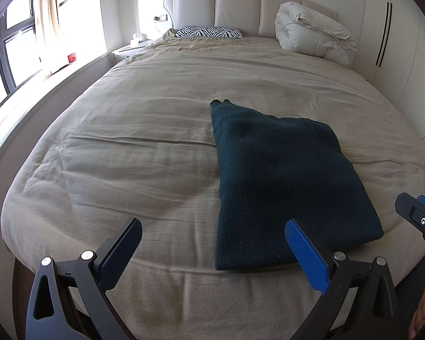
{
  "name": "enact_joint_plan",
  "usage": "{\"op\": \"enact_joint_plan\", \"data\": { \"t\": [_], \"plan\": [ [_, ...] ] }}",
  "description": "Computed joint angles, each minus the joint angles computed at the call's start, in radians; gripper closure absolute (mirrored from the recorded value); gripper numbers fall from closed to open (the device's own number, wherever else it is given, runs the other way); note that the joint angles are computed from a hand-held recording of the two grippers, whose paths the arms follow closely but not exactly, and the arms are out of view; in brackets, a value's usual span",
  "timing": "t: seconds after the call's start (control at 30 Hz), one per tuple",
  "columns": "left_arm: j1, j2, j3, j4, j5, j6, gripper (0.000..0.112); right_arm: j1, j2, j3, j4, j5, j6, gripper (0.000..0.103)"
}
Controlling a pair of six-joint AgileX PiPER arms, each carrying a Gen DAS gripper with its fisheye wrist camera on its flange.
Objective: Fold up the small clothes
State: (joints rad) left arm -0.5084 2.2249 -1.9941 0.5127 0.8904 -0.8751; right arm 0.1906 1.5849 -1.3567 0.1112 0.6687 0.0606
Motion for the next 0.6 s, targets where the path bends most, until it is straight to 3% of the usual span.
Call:
{"op": "enact_joint_plan", "data": {
  "t": [0.6],
  "plan": [
    [-0.005,0.005,0.005,-0.003,-0.007,-0.007,0.009,0.004,-0.005,0.013,-0.004,-0.005,0.007,0.0]
  ]
}}
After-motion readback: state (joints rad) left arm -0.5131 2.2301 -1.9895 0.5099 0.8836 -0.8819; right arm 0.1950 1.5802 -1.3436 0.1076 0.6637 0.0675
